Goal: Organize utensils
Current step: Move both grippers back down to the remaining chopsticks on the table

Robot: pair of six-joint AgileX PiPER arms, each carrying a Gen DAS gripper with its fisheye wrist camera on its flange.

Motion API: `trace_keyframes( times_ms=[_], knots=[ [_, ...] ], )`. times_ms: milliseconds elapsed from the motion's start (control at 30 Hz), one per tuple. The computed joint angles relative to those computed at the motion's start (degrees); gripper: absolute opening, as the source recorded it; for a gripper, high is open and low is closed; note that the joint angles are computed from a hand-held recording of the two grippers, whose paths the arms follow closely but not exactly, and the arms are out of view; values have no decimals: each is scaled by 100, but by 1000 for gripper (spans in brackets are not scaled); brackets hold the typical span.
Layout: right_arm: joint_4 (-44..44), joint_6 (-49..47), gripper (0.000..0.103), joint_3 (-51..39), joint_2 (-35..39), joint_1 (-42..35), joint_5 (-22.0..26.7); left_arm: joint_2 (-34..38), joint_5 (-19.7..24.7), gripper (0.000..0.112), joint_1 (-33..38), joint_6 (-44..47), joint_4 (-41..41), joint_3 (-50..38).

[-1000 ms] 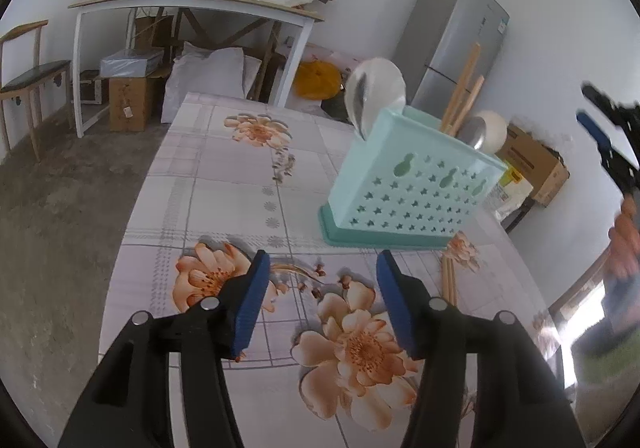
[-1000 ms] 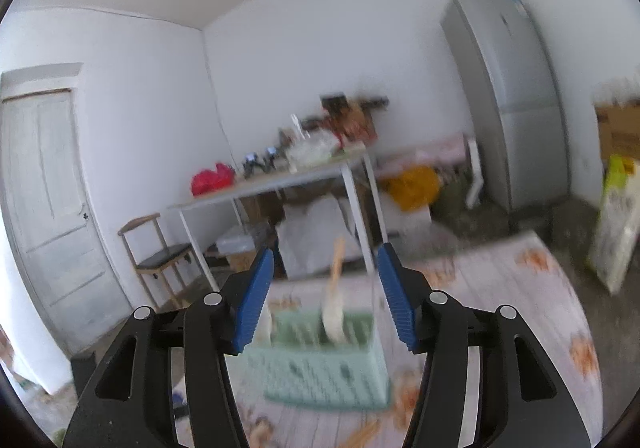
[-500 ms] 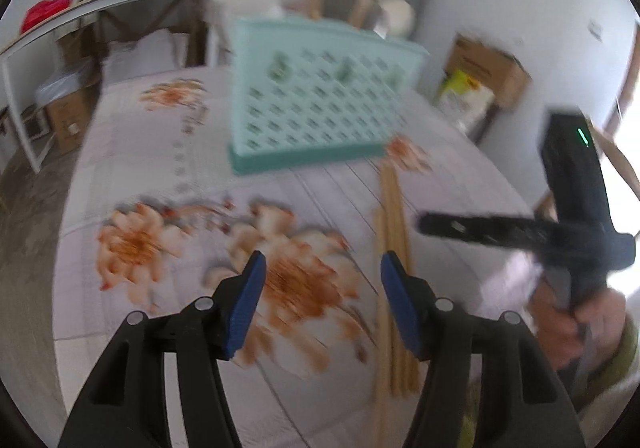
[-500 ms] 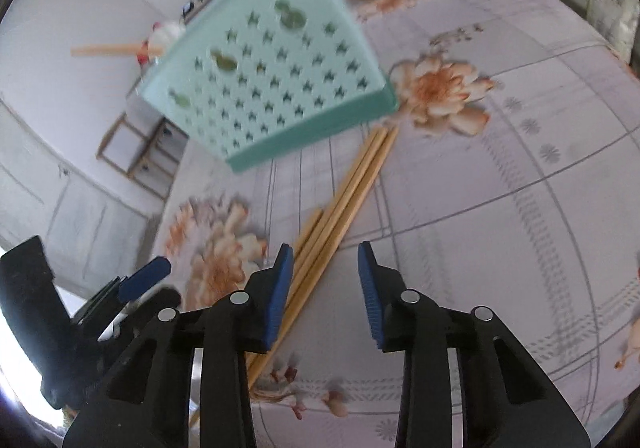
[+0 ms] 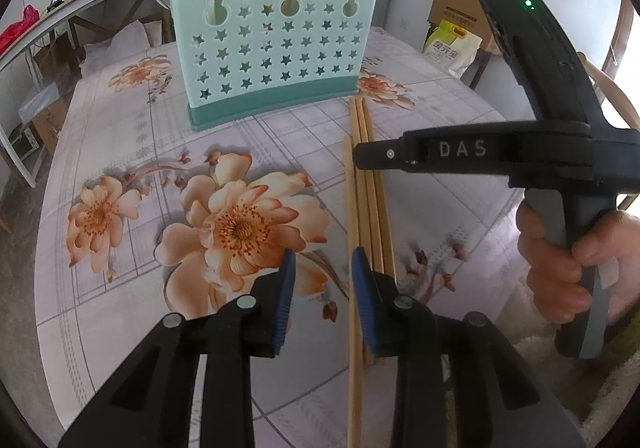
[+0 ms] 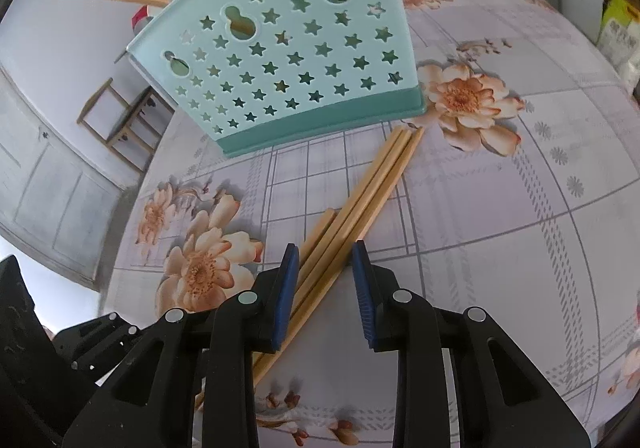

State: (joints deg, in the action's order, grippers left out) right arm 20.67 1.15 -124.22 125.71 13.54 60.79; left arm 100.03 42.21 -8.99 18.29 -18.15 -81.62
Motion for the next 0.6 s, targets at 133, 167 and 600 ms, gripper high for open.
trace_keyframes(
  times_ms=[133,167,600],
  knots=[
    [-83,61,17,-1,34,19,-34,153,6,23,-28,-260,220,-161],
    [-37,36,16,17,20,-22,-18,208,17,21,-24,-320,288,-220],
    [110,-152,14,409,-206,-174,-161,418,118,21,205,-70,-245,-536]
  ],
)
